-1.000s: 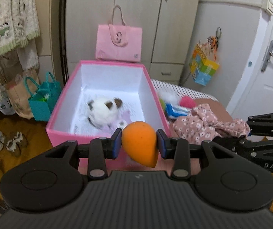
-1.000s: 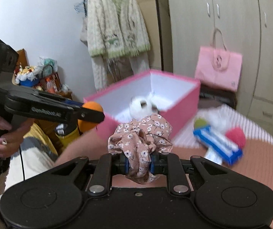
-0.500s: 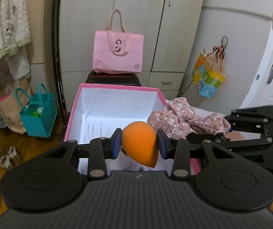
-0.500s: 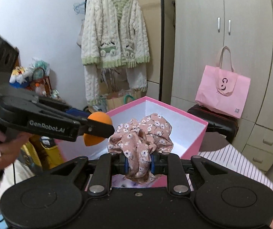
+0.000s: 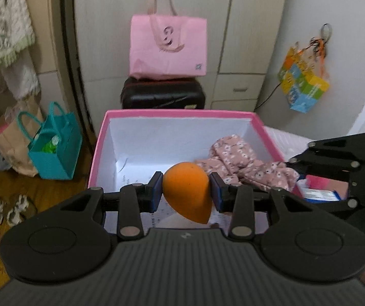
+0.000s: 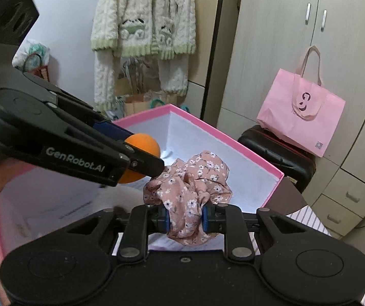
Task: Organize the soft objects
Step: 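Carry sponge and scrunchie into the shoebox and open both tools, then withdraw both tools from the shoebox toward the white tissue pack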
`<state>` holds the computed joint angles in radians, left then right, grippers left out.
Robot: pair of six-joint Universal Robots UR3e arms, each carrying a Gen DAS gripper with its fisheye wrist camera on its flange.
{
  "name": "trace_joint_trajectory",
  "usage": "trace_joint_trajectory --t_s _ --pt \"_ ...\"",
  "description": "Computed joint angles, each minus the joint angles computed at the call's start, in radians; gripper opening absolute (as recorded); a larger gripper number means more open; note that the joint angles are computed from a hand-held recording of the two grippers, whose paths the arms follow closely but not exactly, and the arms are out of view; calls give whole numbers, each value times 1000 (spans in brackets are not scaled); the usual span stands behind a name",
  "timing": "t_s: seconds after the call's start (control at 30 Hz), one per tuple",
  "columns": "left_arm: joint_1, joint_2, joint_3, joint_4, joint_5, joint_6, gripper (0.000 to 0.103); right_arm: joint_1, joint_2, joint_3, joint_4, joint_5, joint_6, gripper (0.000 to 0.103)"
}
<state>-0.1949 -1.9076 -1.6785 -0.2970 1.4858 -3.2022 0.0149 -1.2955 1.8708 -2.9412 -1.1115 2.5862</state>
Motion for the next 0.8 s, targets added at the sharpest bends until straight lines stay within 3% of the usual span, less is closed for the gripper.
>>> trace_joint_trajectory --t_s 0.07,0.2,0.4,0.8 --pt "-7 -17 14 1 27 -4 41 12 27 -32 11 -26 -3 30" --pt "-11 3 -38 89 28 17 53 29 25 -38 20 -67 -5 47" --pt "-13 129 -159 129 40 67 62 5 -89 54 26 -40 -39 65" --pt "-55 494 -363 17 30 63 68 -91 -497 310 131 47 -93 67"
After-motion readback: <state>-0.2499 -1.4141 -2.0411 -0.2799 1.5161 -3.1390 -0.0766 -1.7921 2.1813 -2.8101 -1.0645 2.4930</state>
